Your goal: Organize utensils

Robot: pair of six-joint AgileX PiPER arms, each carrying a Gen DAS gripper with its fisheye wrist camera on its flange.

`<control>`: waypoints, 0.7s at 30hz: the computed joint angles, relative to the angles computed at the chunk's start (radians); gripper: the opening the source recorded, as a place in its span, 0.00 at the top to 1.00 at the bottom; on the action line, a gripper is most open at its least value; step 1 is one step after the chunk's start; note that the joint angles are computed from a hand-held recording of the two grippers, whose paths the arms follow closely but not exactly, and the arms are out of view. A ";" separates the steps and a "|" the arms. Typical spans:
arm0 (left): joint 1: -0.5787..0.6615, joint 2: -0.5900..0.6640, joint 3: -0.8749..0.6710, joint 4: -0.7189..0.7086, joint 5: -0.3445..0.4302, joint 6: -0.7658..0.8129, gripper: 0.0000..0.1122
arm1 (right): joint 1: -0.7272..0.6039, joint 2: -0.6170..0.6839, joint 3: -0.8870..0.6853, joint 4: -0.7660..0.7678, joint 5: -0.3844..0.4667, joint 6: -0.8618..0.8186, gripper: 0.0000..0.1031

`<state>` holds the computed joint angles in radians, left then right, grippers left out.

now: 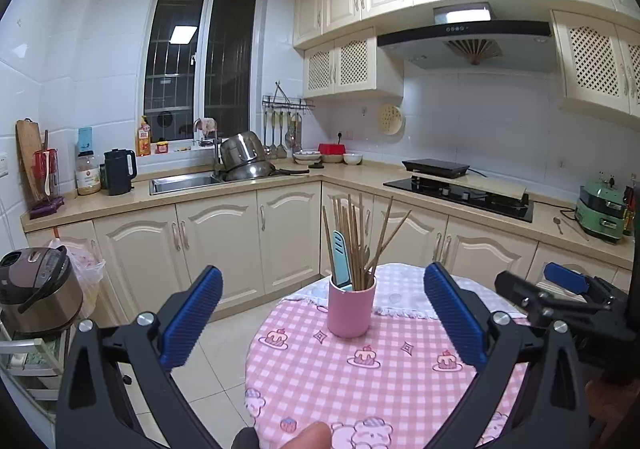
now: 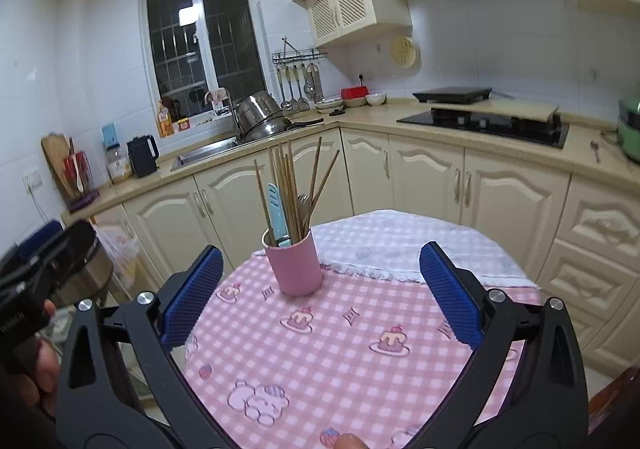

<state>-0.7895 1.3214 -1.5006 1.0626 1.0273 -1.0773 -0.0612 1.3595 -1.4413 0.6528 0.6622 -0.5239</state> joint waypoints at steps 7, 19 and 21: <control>-0.098 -0.045 0.031 0.050 0.085 -0.036 0.12 | 0.044 -0.099 0.078 -0.126 -0.047 0.101 0.06; -0.204 -0.070 0.072 0.101 0.175 -0.110 0.12 | 0.079 -0.181 0.149 -0.210 -0.077 0.161 0.06; -0.211 -0.077 0.077 0.105 0.183 -0.114 0.12 | 0.079 -0.184 0.150 -0.199 -0.073 0.155 0.06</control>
<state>-1.0005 1.2445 -1.4238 1.1673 1.2103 -1.1916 0.0182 1.1750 -1.2912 0.4540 0.5889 -0.3690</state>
